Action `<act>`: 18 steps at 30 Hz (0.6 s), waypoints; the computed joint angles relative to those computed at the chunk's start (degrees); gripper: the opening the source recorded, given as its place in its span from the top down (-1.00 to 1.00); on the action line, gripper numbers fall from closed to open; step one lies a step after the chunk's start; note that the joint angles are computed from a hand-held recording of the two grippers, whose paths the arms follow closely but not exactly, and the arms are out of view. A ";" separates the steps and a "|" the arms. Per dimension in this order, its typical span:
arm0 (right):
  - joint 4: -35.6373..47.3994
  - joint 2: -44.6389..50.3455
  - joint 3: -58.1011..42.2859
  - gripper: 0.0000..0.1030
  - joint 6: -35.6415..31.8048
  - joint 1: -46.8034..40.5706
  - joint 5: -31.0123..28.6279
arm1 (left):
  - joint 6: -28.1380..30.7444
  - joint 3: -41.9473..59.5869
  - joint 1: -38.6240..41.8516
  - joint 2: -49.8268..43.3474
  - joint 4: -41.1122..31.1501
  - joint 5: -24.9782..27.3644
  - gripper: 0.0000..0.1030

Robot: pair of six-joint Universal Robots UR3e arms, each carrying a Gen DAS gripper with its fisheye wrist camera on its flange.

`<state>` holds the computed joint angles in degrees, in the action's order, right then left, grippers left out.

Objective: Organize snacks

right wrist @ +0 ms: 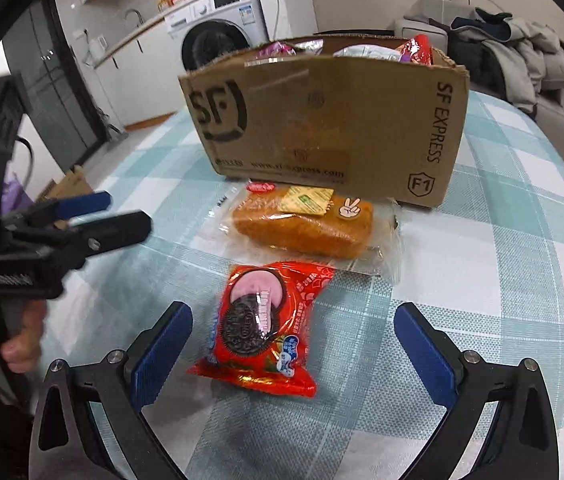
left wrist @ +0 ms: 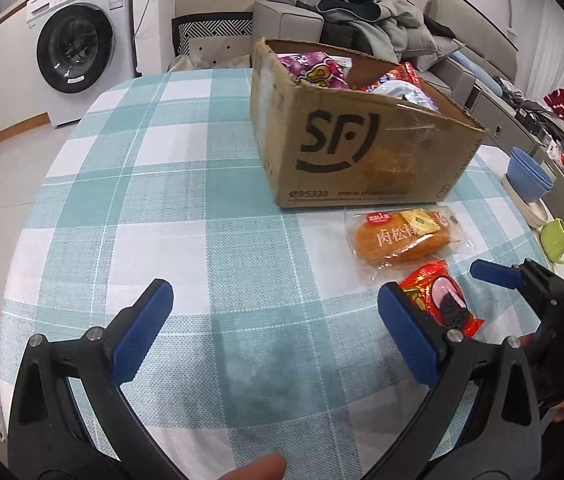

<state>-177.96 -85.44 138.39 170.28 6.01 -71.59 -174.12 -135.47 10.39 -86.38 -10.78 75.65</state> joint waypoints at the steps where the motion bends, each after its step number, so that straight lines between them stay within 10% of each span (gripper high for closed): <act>1: 0.73 1.03 -1.04 -0.99 0.33 0.93 -1.11 | 0.21 -0.15 0.44 -0.21 0.22 -0.25 -0.98; 18: -1.39 2.27 -1.54 -0.99 -0.93 1.79 -5.63 | 0.82 -0.54 0.02 -1.83 1.51 0.28 -0.98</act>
